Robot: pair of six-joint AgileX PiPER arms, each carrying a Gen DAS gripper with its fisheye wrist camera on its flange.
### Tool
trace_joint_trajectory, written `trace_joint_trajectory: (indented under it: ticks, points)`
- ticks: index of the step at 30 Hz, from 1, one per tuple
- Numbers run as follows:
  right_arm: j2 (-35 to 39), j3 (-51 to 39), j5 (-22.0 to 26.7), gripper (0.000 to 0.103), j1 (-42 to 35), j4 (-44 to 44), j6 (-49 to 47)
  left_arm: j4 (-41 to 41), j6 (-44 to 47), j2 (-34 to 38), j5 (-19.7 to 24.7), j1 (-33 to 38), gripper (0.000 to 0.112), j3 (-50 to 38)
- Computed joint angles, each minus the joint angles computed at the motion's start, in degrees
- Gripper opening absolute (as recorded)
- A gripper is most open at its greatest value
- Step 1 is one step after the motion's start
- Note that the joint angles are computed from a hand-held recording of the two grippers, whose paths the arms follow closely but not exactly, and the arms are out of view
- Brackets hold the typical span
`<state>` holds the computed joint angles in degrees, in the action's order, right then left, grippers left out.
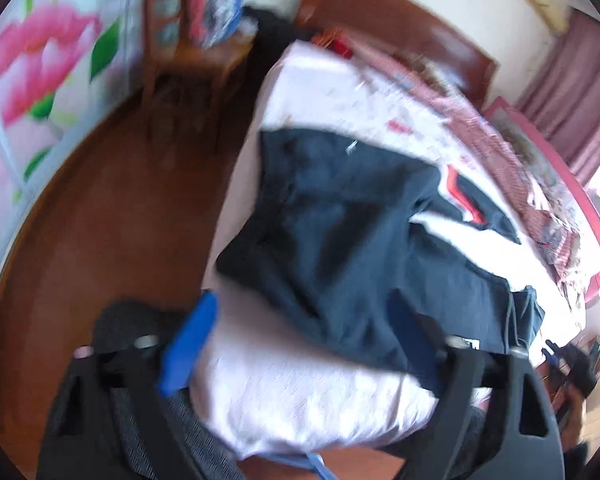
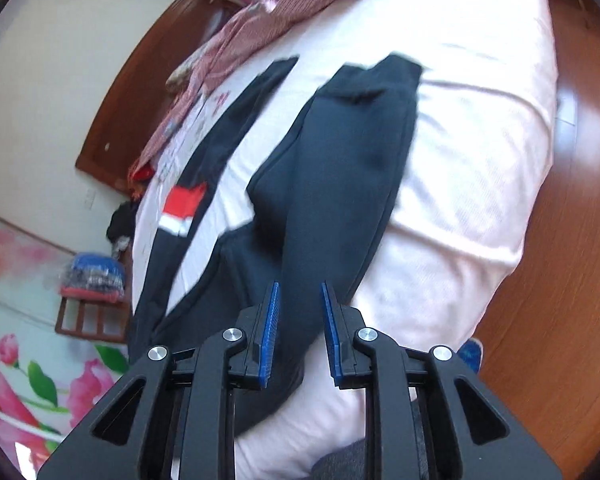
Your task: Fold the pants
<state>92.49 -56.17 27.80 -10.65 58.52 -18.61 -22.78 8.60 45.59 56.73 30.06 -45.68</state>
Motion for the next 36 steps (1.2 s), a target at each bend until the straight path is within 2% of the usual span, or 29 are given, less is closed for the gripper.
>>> trace_joint_trajectory:
  ticks: [2, 4, 6, 7, 8, 10, 12, 15, 18, 19, 23, 25, 27, 30, 33, 35, 36]
  points:
    - [5.08, -7.22, -0.30, 0.021, -2.13, -6.33, 6.43, 5.39, -3.70, 1.89, -5.25, -11.46, 0.100, -1.74]
    - [10.38, -13.96, 0.04, 0.021, -3.83, -12.94, 12.98, 11.86, -10.07, 4.51, -6.97, -22.92, 0.100, -4.07]
    - [15.89, -21.24, 2.70, 0.021, -4.79, -18.80, 18.89, 18.75, -19.17, 7.34, -9.23, -34.37, 0.101, -5.60]
    - [17.61, -23.44, 2.33, 0.021, -4.72, -22.27, 22.58, 21.27, -22.65, 9.15, -9.56, -38.72, 0.101, -6.56]
    - [19.92, -26.74, 4.10, 0.021, -4.61, -23.70, 24.33, 24.83, -27.86, 10.37, -9.23, -43.61, 0.101, -7.39]
    - [23.07, -30.53, 5.79, 0.021, -4.50, -26.83, 28.45, 28.00, -34.11, 12.18, -7.56, -51.04, 0.101, -8.90]
    - [26.04, -34.07, 8.62, 0.021, -4.79, -26.08, 27.61, 28.49, -36.03, 15.04, -7.26, -55.31, 0.101, -10.38]
    - [27.54, -35.28, 8.55, 0.021, -3.71, -26.21, 26.69, 31.74, -39.74, 17.06, -5.71, -60.49, 0.101, -11.27]
    - [27.99, -36.97, 8.89, 0.019, -1.99, -32.56, 29.58, 32.83, -42.43, 17.74, -3.68, -62.63, 0.101, -11.41]
    - [28.02, -37.42, 9.42, 0.010, -1.68, -33.85, 30.16, 32.07, -42.58, 18.09, -3.78, -62.47, 0.101, -11.22]
    - [24.11, -33.88, 5.95, 0.005, -1.47, -36.01, 29.84, 28.65, -42.27, 18.48, -3.74, -60.01, 0.101, -10.23]
    - [20.30, -30.55, 3.41, 0.005, -1.90, -37.19, 30.36, 28.42, -42.62, 18.10, -3.47, -59.64, 0.101, -10.00]
    - [15.83, -27.33, 1.29, 0.005, -1.76, -41.51, 32.68, 26.35, -39.17, 18.75, -4.57, -56.18, 0.101, -9.74]
    - [9.00, -21.96, -0.94, 0.005, -0.45, -54.74, 43.25, 26.09, -38.63, 18.33, -5.13, -55.45, 0.101, -9.41]
    - [5.22, -18.06, -0.60, 0.005, 1.08, -67.62, 54.43, 25.10, -37.75, 18.51, -5.06, -55.03, 0.101, -9.18]
    - [6.93, -17.99, 1.24, 0.005, 1.37, -68.49, 53.68, 24.75, -37.72, 18.66, -4.92, -55.09, 0.101, -8.97]
    - [8.52, -17.12, 0.09, 0.014, 0.37, -65.49, 51.01, 24.19, -36.93, 18.80, -4.78, -54.74, 0.101, -8.96]
